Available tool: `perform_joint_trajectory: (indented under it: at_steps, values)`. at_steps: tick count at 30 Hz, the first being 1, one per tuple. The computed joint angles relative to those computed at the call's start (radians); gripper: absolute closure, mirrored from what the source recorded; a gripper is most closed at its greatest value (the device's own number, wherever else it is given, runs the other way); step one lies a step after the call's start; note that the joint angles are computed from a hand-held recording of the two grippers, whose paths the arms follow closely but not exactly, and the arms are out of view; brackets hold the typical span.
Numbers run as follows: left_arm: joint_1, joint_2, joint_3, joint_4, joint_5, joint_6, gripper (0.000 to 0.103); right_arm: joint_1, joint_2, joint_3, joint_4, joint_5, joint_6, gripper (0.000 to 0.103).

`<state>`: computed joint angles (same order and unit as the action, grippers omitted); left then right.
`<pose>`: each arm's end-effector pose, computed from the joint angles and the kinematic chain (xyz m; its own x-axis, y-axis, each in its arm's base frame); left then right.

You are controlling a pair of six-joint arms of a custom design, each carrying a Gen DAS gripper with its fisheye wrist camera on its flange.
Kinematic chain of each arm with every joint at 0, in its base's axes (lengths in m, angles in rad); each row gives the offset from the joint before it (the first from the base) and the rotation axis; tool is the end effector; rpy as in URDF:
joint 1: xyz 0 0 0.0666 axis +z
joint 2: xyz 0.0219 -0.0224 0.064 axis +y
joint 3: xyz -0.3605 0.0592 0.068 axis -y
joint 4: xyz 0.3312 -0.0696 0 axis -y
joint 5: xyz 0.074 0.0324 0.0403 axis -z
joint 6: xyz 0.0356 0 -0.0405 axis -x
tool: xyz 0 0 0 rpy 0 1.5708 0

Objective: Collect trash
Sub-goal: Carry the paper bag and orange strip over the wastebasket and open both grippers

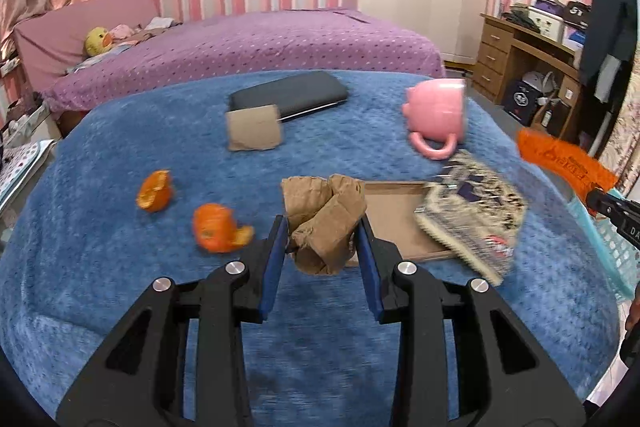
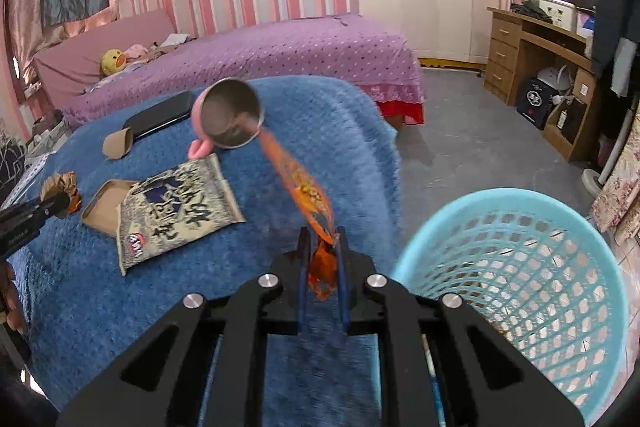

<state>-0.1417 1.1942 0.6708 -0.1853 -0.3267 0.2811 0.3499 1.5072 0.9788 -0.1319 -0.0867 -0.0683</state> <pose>0.3194 -0.0344 0.2550 -0.5892 -0.1813 -0.7874 -0.2820 0.9594 -0.0099 0.4117 0.1531 0.2604 -0.6025 -0.1475 -0.7843 -0.3655 0.9247 0.1069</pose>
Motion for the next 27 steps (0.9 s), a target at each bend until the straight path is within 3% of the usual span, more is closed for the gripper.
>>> perform_joint_trajectory:
  at_steps: [16, 21, 27]
  values:
    - [-0.356, 0.207, 0.196, 0.008, -0.159, -0.006, 0.07, -0.236, -0.049, -0.064, 0.058, -0.095, -0.031, 0.091]
    - [-0.411, 0.288, 0.293, -0.014, -0.111, 0.05, 0.07, -0.328, -0.042, -0.073, 0.053, -0.116, -0.028, 0.091]
    - [-0.484, 0.376, 0.397, -0.031, -0.138, 0.052, 0.069, -0.404, -0.029, -0.075, 0.055, -0.143, -0.041, 0.091]
